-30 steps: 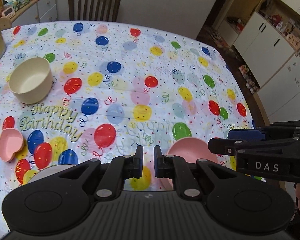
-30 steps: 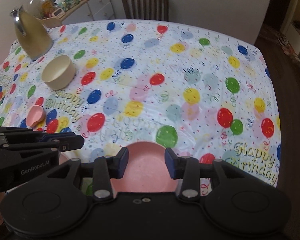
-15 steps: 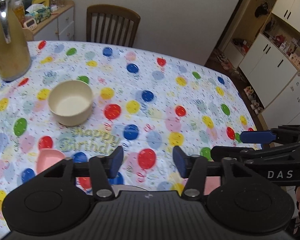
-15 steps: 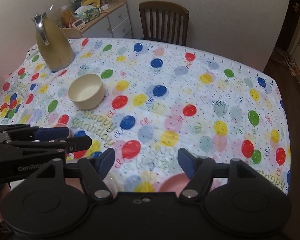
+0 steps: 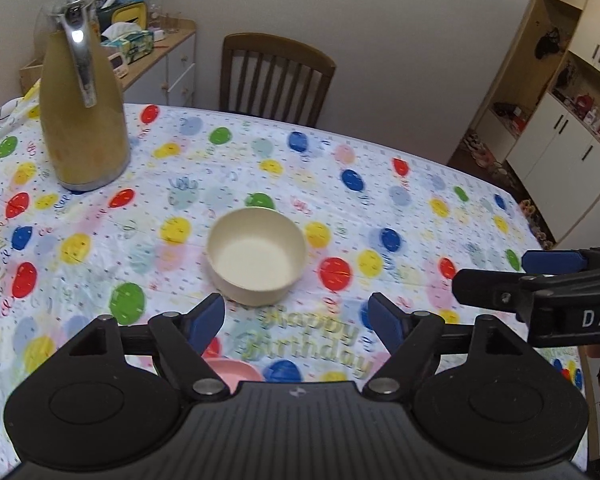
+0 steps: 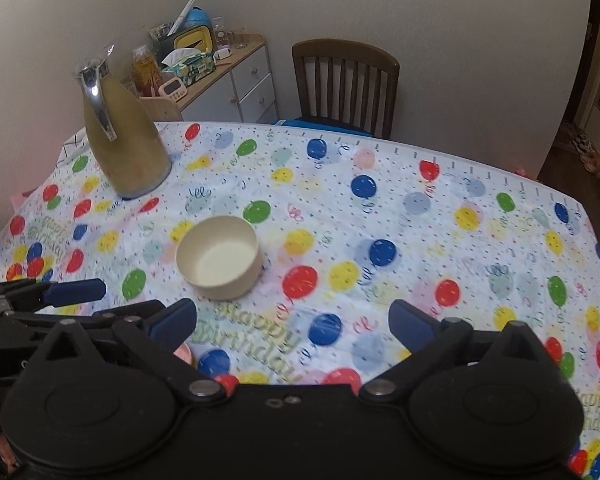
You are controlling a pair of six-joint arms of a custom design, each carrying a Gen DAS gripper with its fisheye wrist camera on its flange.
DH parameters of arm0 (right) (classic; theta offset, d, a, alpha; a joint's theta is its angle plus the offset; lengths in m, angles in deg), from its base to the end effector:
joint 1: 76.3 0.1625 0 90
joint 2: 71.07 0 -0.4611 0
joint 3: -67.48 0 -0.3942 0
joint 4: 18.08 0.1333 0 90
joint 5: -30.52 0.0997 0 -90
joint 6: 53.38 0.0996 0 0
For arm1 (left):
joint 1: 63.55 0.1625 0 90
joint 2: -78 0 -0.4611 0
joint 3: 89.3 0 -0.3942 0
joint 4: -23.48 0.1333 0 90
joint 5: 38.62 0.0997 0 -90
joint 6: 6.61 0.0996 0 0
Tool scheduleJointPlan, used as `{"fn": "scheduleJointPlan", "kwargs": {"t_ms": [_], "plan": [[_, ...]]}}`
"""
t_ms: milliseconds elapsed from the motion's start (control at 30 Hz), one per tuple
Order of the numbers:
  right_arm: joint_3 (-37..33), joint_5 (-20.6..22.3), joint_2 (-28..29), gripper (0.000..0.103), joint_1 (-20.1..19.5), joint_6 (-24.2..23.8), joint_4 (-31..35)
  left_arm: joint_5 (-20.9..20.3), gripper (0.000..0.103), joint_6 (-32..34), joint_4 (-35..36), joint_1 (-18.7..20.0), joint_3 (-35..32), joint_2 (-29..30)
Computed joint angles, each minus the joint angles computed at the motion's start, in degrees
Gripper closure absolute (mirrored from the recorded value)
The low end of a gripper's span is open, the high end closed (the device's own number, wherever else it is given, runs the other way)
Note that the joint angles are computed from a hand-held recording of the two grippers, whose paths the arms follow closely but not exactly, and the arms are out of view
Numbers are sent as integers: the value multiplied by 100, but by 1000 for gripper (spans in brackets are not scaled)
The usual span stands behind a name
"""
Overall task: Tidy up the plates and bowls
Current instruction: 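Move both grippers to the rim of the cream bowl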
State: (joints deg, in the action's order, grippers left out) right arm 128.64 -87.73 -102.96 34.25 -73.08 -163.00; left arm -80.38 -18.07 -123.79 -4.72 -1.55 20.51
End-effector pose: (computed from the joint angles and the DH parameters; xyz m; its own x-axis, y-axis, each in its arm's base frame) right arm 0.3837 -0.7781 0.1774 -0.7376 -0.3950 0.5476 -0.6002 0.7551 -0.2637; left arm -0.1884 -0.7126 0.3389 -0.8220 -0.0977 -0.5611 0.3039 0.7580 -0.5771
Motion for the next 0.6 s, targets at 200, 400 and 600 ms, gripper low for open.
{"fn": "scheduleJointPlan", "kwargs": {"t_ms": [200, 400, 600], "plan": [[-803, -10, 653, 2, 47, 259, 160, -28, 24, 236, 22, 425, -519, 190], [-1599, -264, 1266, 4, 19, 497, 617, -106, 24, 449, -12, 755, -978, 482], [-2236, -571, 1767, 12, -33, 582, 927, -191, 24, 588, 54, 970, -1281, 777]]}}
